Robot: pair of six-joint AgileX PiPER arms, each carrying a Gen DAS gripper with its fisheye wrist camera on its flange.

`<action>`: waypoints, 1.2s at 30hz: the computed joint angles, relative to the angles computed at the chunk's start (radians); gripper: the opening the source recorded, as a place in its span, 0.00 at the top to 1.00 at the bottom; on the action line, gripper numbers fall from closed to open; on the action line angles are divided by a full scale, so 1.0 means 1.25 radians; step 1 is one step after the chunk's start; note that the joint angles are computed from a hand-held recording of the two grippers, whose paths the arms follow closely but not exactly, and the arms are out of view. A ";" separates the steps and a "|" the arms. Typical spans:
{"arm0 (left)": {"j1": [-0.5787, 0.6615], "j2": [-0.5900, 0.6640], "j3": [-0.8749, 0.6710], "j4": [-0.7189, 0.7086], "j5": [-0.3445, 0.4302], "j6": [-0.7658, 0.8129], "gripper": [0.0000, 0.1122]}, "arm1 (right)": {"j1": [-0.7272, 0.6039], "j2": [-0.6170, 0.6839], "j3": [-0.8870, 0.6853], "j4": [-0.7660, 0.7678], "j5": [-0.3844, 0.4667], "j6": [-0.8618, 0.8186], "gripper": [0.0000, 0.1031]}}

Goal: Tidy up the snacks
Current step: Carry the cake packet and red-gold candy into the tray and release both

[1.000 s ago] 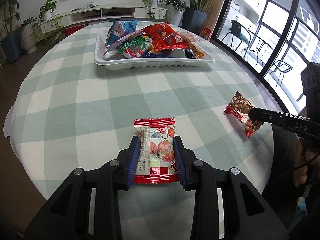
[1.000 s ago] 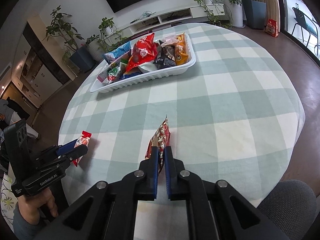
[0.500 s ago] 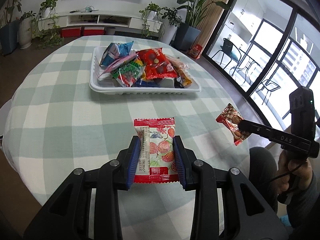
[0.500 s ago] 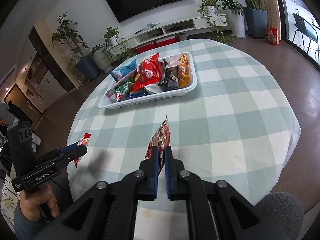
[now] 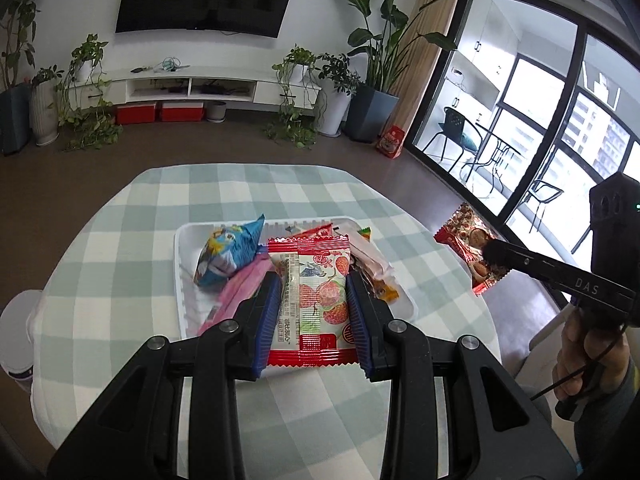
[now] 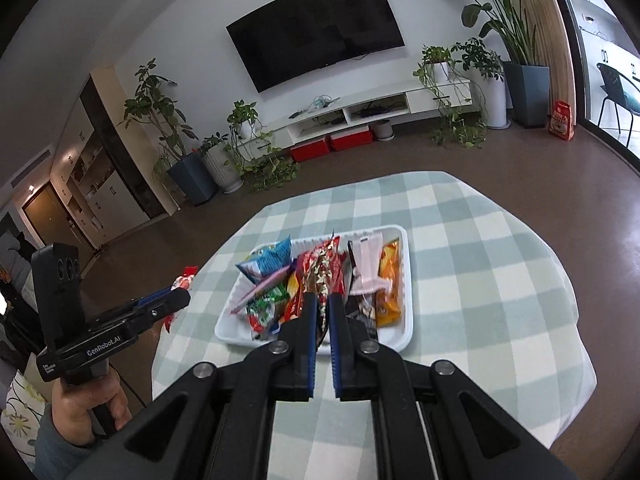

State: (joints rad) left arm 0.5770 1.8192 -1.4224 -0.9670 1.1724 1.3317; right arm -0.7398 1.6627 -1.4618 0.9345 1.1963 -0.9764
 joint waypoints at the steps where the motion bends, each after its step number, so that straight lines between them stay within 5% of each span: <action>1: -0.021 0.016 -0.022 0.007 -0.016 -0.018 0.72 | 0.023 0.015 -0.020 -0.007 -0.023 0.010 0.93; 13: -0.153 0.199 -0.149 0.069 -0.161 -0.085 0.72 | 0.239 0.184 -0.122 -0.178 -0.251 0.090 0.93; 27: -0.181 0.261 -0.161 0.067 -0.212 -0.067 0.69 | 0.275 0.236 -0.145 -0.255 -0.290 0.135 0.92; 36: -0.173 0.250 -0.145 0.053 -0.221 -0.051 0.54 | 0.277 0.239 -0.156 -0.270 -0.283 0.145 0.91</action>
State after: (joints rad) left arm 0.3609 2.1313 -1.6032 -0.9003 0.8965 1.2678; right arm -0.3930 1.9616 -1.6570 0.5968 0.8421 -0.7957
